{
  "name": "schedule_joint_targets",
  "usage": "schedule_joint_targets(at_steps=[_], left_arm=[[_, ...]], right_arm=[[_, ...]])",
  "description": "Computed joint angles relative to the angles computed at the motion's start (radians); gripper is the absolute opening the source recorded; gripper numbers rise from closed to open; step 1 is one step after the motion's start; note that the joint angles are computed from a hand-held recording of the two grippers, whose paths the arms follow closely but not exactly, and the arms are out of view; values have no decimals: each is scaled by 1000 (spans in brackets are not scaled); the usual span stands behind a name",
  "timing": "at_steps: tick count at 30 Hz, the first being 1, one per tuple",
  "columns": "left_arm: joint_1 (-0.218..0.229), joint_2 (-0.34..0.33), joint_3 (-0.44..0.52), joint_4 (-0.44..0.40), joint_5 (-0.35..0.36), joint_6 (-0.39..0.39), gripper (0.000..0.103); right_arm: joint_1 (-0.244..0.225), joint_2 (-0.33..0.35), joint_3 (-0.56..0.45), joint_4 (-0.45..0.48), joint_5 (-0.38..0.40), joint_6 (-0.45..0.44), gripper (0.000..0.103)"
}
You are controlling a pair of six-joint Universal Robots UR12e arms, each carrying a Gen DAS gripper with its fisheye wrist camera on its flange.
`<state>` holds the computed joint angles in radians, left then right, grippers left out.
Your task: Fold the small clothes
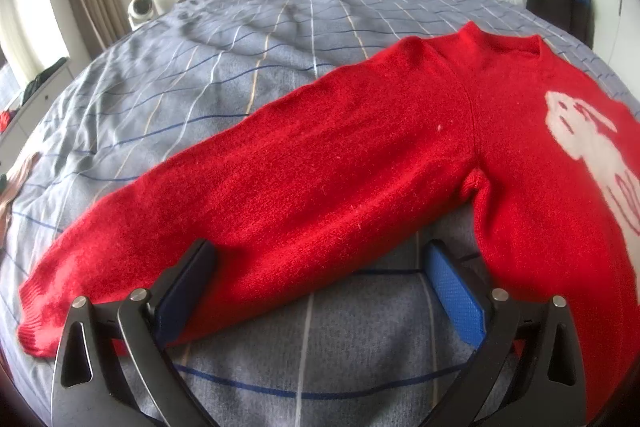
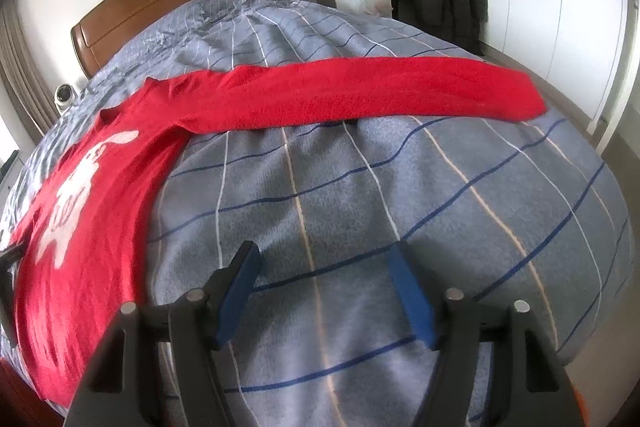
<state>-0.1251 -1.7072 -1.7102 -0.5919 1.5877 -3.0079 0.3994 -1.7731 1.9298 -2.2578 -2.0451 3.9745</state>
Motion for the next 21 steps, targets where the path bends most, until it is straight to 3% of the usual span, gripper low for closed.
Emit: schedule_joint_targets(at_steps=[17, 21], left_arm=[[0, 0, 0, 1, 1, 0, 103], [0, 0, 0, 0, 1, 0, 103]], right_arm=[[3, 26, -36, 86, -7, 8, 73], [2, 19, -25, 59, -3, 14, 73]])
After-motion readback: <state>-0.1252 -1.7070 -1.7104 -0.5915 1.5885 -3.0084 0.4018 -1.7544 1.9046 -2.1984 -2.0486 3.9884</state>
